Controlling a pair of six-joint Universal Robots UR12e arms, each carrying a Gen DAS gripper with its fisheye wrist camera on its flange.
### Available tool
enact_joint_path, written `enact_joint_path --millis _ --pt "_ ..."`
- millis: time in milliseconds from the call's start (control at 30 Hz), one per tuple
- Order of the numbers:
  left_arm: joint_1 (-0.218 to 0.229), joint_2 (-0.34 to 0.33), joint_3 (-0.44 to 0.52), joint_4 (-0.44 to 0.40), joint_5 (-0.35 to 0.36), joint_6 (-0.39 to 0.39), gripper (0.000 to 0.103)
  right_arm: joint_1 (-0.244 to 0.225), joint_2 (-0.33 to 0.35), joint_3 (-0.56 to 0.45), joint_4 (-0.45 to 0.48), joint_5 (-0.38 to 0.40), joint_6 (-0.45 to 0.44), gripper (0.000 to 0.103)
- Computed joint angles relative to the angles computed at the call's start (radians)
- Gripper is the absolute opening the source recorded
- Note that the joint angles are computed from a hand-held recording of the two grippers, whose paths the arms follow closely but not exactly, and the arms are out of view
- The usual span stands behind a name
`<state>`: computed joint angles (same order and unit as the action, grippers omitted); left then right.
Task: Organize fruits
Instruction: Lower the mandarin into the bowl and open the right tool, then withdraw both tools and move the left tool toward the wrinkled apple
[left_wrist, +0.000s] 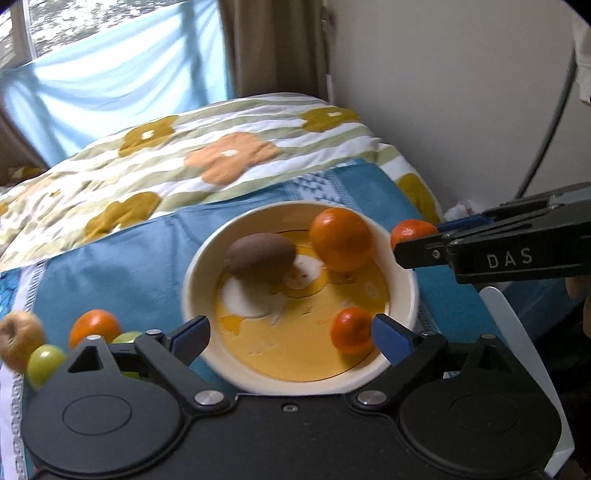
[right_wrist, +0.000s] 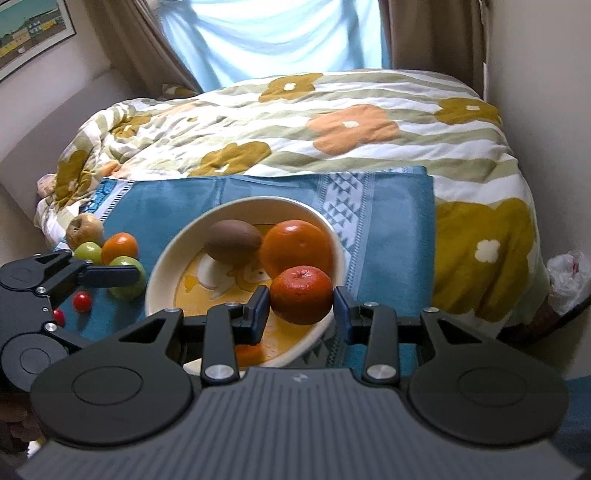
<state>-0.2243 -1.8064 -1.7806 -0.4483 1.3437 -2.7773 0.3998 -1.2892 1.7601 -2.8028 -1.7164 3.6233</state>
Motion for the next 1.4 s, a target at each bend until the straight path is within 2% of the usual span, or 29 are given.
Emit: enact_joint_path --millis 233,633,667,700,733,767,800,867,1133,1400 --pt "0.023 0.035 -0.025 -0.017 0.010 -0.033 0.101 0.012 0.024 -0.026 0.019 -0.001 -0.024 0.052" --pt "0.038 0.054 -0.057 -0.006 0.052 -0.072 0.101 0.018 0.062 -0.053 0.042 0.001 -0.047 0.054" --pt "0.040 0.055 -0.057 -0.011 0.046 -0.081 0.101 0.020 0.061 -0.049 0.027 -0.002 -0.050 0.058" --pt "0.043 0.058 -0.058 -0.014 0.041 -0.092 0.101 0.021 0.059 -0.047 0.015 0.000 -0.052 0.072" --pt "0.044 0.059 -0.058 -0.015 0.038 -0.099 0.101 0.022 0.056 -0.043 0.006 -0.005 -0.052 0.090" --pt "0.046 0.062 -0.060 -0.011 0.033 -0.104 0.101 0.026 0.053 -0.039 -0.002 -0.019 -0.047 0.099" --pt "0.049 0.066 -0.065 -0.004 0.028 -0.105 0.101 0.031 0.050 -0.034 -0.013 -0.034 -0.039 0.103" --pt "0.050 0.073 -0.071 0.006 0.027 -0.104 0.101 0.036 0.041 -0.023 -0.034 -0.043 -0.033 0.103" --pt "0.068 0.111 -0.099 0.055 0.019 -0.124 0.101 0.055 0.019 -0.019 -0.022 -0.086 0.003 0.103" --pt "0.103 0.168 -0.133 0.106 0.051 -0.127 0.101 0.081 0.004 -0.048 -0.004 -0.077 -0.047 0.103"
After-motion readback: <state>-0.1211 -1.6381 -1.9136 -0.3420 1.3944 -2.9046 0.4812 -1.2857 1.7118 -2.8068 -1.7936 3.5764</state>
